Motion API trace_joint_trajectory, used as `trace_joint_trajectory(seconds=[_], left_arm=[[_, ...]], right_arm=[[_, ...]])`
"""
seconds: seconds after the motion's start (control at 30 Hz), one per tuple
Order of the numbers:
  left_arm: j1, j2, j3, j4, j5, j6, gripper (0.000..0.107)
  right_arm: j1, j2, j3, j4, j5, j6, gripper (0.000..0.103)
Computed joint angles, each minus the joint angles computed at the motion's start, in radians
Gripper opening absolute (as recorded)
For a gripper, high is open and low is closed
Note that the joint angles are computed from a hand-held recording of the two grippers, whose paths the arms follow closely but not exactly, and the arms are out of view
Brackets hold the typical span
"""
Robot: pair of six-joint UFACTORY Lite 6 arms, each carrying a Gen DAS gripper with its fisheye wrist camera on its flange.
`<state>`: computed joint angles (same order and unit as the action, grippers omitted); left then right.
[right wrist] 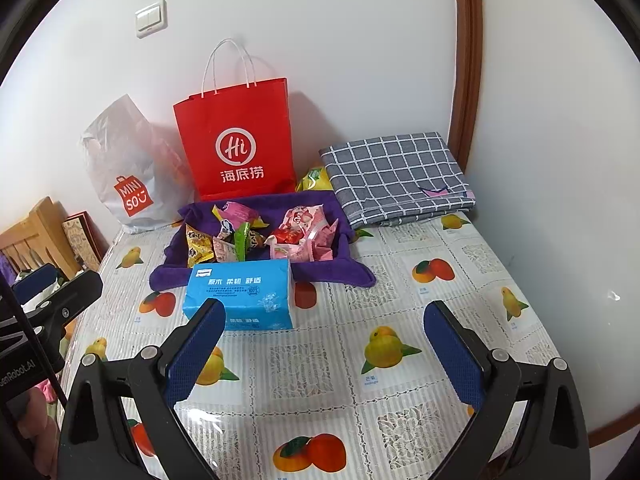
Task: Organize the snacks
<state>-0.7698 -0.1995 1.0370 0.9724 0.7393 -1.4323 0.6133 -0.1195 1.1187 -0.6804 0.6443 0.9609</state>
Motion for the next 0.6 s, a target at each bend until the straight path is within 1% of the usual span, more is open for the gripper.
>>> trace_joint_trajectory(seconds=[0.6], left_arm=[[-0.011,0.004,0.013,0.008,0.016,-0.008,0.098]], right_arm=[[-0.002,-0.004,0.0,0.008,-0.002,-0.009,0.099]])
